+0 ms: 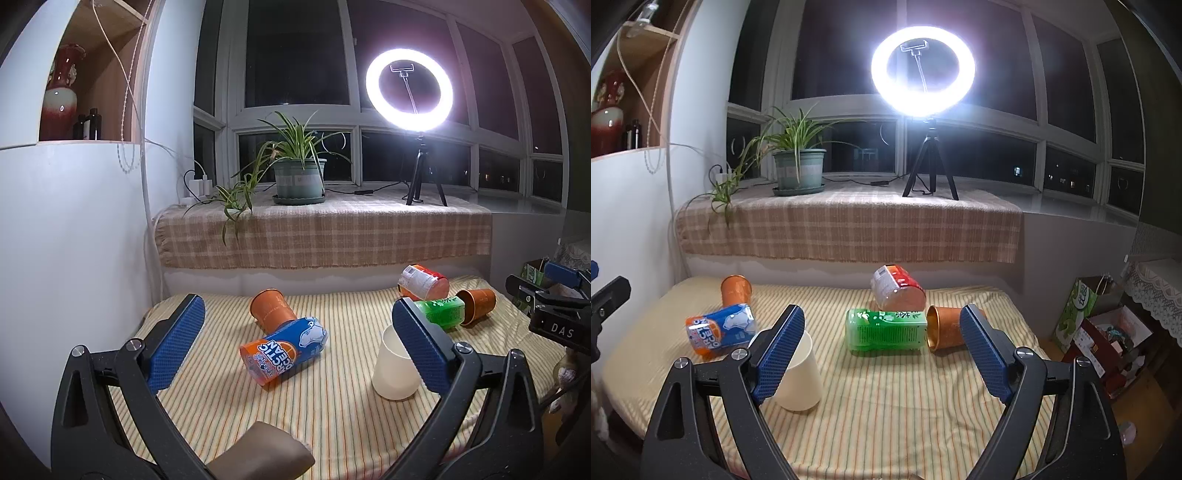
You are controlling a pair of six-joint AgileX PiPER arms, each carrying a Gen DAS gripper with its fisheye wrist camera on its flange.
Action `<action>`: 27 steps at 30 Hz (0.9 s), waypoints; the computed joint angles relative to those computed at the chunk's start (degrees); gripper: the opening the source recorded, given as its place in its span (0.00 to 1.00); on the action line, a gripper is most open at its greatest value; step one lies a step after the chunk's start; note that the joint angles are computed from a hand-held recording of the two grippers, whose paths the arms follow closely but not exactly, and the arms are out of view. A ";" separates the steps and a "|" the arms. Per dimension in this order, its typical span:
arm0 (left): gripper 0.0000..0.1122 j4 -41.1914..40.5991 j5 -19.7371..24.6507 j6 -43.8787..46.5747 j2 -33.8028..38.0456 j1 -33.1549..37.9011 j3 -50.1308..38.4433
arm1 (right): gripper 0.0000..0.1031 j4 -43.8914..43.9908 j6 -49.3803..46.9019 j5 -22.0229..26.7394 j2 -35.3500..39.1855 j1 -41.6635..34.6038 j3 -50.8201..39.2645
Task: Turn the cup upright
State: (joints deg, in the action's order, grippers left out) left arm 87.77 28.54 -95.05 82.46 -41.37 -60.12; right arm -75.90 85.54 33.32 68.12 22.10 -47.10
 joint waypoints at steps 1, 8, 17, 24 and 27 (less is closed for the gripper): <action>0.92 -0.17 0.18 0.14 0.05 -0.10 -0.07 | 0.83 -0.21 0.24 0.09 0.00 0.09 0.00; 0.92 -0.56 0.24 0.69 -0.04 -0.07 -0.18 | 0.83 -1.04 1.01 0.32 0.06 0.25 0.02; 0.92 -0.81 0.40 1.00 0.01 0.14 -0.47 | 0.83 -1.14 1.02 0.56 -0.25 0.56 0.13; 0.92 -1.09 -0.20 1.40 -0.14 0.78 -0.48 | 0.83 -1.37 1.09 0.92 -0.14 0.96 -0.04; 0.92 -1.06 -0.80 1.18 -0.33 1.53 -0.29 | 0.83 -1.12 0.83 0.88 0.09 1.07 -0.26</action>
